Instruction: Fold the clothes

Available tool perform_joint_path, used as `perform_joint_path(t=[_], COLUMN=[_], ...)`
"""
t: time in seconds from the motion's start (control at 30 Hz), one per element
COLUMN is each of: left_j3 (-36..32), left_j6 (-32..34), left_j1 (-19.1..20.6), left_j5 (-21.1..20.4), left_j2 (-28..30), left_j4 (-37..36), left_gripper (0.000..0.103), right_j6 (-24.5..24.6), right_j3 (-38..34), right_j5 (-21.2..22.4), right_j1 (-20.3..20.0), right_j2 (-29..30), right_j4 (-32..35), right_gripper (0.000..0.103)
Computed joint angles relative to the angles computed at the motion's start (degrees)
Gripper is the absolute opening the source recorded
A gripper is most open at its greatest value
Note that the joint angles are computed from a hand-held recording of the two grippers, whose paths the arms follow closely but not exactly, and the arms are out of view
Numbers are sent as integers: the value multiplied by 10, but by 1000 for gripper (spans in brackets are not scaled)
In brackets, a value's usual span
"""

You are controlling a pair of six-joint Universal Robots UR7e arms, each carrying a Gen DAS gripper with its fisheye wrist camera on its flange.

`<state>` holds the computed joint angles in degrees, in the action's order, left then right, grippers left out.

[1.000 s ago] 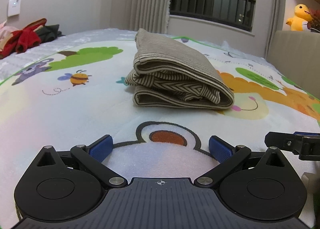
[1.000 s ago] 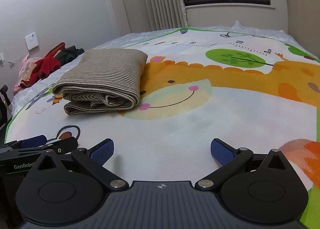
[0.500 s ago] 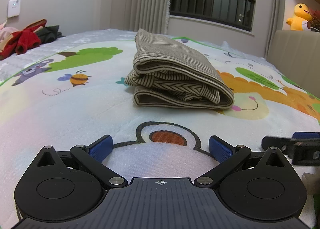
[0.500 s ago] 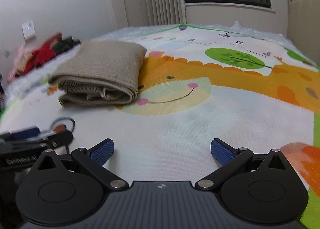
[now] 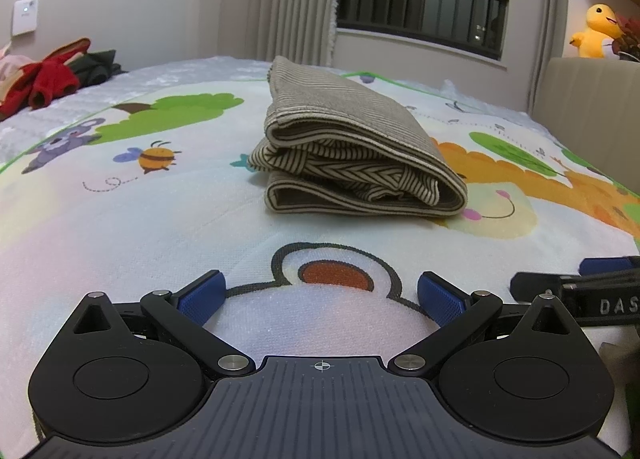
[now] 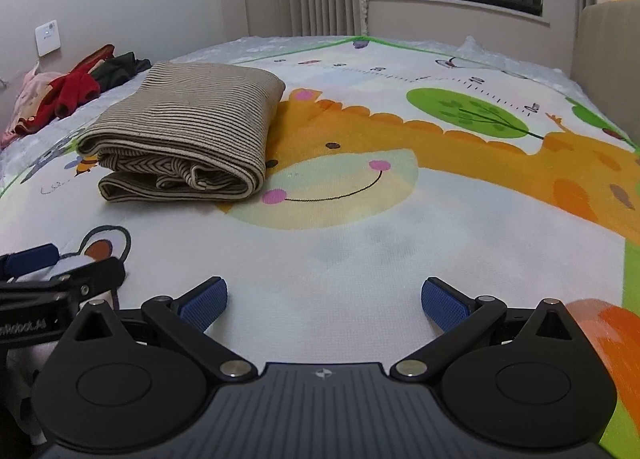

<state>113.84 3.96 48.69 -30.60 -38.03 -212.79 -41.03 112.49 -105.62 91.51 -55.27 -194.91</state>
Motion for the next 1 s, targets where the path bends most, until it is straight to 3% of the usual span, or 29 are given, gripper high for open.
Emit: perform_joint_path(t=[0.43,1.0], left_j3=[8,3], left_j6=[-14,-4], left_j1=[4,3], left_j5=[-18,-8], left_j2=[-11,-5], left_j4=[9,6], left_gripper=[103,103], right_j6=[-4,4], right_j3=[11,17], right_j5=[10,24], right_j1=[-3,-9], right_j2=[0,-6], right_j4=[-28,-33], right_gripper=[103,103])
